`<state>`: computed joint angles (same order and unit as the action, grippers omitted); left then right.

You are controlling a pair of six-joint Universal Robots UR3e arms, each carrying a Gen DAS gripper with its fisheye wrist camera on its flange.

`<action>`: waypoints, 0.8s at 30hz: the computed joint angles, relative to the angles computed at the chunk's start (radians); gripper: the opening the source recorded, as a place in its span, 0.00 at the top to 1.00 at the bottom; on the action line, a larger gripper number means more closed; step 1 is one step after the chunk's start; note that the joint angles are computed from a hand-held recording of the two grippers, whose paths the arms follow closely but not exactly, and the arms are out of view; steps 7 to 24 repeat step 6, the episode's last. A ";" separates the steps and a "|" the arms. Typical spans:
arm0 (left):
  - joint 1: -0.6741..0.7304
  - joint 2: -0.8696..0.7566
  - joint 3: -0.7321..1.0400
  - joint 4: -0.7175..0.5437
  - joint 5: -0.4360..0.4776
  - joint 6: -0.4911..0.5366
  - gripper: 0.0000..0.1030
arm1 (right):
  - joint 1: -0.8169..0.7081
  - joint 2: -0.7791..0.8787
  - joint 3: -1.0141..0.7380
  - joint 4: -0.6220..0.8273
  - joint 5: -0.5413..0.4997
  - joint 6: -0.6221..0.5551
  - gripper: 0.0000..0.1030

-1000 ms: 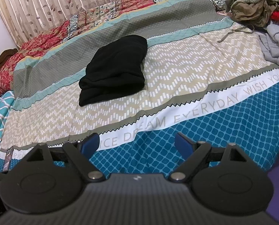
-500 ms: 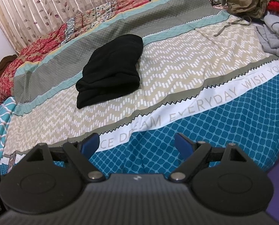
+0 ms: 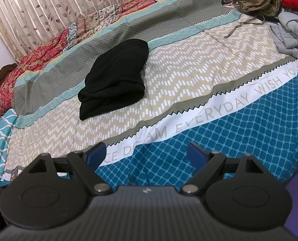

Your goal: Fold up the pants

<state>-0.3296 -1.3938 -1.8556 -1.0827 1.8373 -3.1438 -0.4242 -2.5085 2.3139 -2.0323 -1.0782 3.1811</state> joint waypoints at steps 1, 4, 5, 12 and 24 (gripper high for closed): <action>0.003 0.002 -0.001 0.003 -0.003 0.001 0.00 | 0.001 0.004 -0.001 -0.003 0.000 -0.003 0.14; 0.023 0.020 -0.016 0.018 -0.031 0.008 0.00 | 0.017 0.020 -0.001 -0.025 -0.013 0.004 0.14; 0.027 0.024 -0.019 0.023 -0.038 0.011 0.00 | 0.023 0.025 -0.001 -0.032 -0.018 0.006 0.14; 0.034 0.030 -0.025 0.032 -0.046 0.015 0.00 | 0.029 0.029 0.000 -0.041 -0.023 0.008 0.14; 0.034 0.030 -0.025 0.032 -0.046 0.015 0.00 | 0.029 0.029 0.000 -0.041 -0.023 0.008 0.14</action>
